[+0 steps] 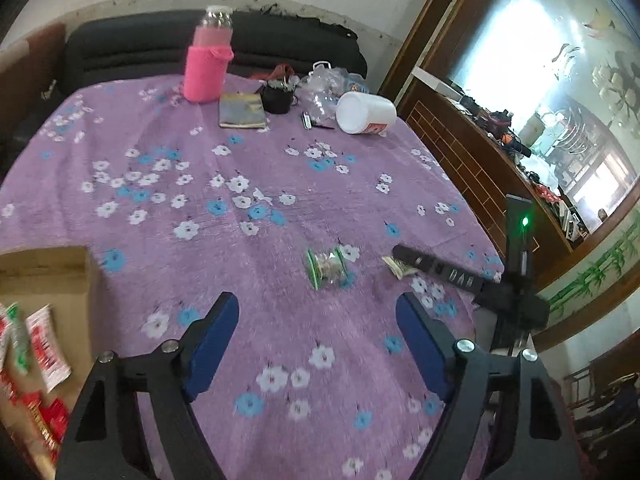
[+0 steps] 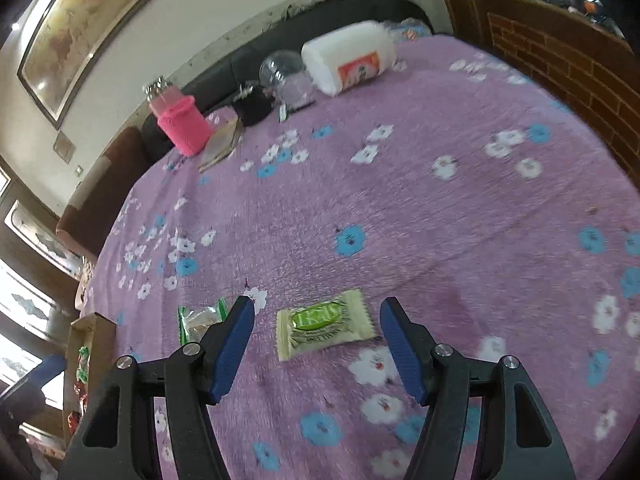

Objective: Organize snacks
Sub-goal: 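Grasp the green-edged clear packet with the left tool while the right grasps the green candy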

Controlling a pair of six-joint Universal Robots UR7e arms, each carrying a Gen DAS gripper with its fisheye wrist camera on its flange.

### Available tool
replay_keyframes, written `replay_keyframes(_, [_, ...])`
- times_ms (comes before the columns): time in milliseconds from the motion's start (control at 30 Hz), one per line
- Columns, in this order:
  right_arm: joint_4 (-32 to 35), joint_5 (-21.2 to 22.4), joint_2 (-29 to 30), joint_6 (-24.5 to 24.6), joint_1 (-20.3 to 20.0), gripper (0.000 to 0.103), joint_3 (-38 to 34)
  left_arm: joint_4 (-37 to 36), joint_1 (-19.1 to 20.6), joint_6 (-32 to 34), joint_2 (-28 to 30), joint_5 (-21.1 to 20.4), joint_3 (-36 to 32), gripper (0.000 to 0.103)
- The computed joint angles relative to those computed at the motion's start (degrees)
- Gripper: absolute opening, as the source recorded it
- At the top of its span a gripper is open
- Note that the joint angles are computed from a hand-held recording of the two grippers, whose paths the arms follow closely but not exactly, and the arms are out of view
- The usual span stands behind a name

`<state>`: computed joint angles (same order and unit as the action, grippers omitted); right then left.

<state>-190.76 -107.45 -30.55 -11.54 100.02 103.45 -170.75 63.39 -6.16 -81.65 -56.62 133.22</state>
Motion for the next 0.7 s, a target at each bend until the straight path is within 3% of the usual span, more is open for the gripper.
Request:
replay_keyframes(133, [-3.71, -5.75, 3.38, -5.91, 1.87, 0.067, -1.80, -0.29, 3.43, 1.73, 5.24, -2.86, -4.40, 0.080])
replay_keyframes(167, [-4.60, -6.76, 3.76, -6.95, 2.13, 0.061, -1.78, -0.36, 4.34, 2.17, 6.92, -3.87, -5.76, 0.080])
replay_keyframes(200, [-5.07, -7.70, 4.02, -8.15, 2.48, 0.043, -1.60, -0.32, 4.77, 2.43, 7.85, -4.35, -6.58, 0.080])
replay_keyframes(233, [-5.23, -8.14, 4.03, -8.79, 2.58, 0.032, -1.38, -0.48, 5.29, 3.11, 9.35, -5.00, -7.65, 0.080])
replay_keyframes(267, [-5.59, -8.83, 3.92, -9.20, 2.82, 0.030, -0.73, -0.56, 5.52, 3.82, 10.25, -5.25, -8.29, 0.080])
replay_keyframes(433, [-8.49, -7.37, 2.25, -9.39, 2.48, 0.030, 3.26, -2.51, 5.13, 10.74, 16.24, -3.32, -11.20, 0.080])
replay_keyframes(567, [-10.44, -2.39, 0.40, -7.85, 1.00, 0.030, 6.08, -3.79, 4.73, 17.58, 20.27, -0.76, -12.99, 0.080])
replay_keyframes(700, [-8.95, 0.85, -0.52, -5.29, -0.44, 0.030, 6.15, -3.03, 4.96, 21.25, 21.95, -0.73, -13.70, 0.080])
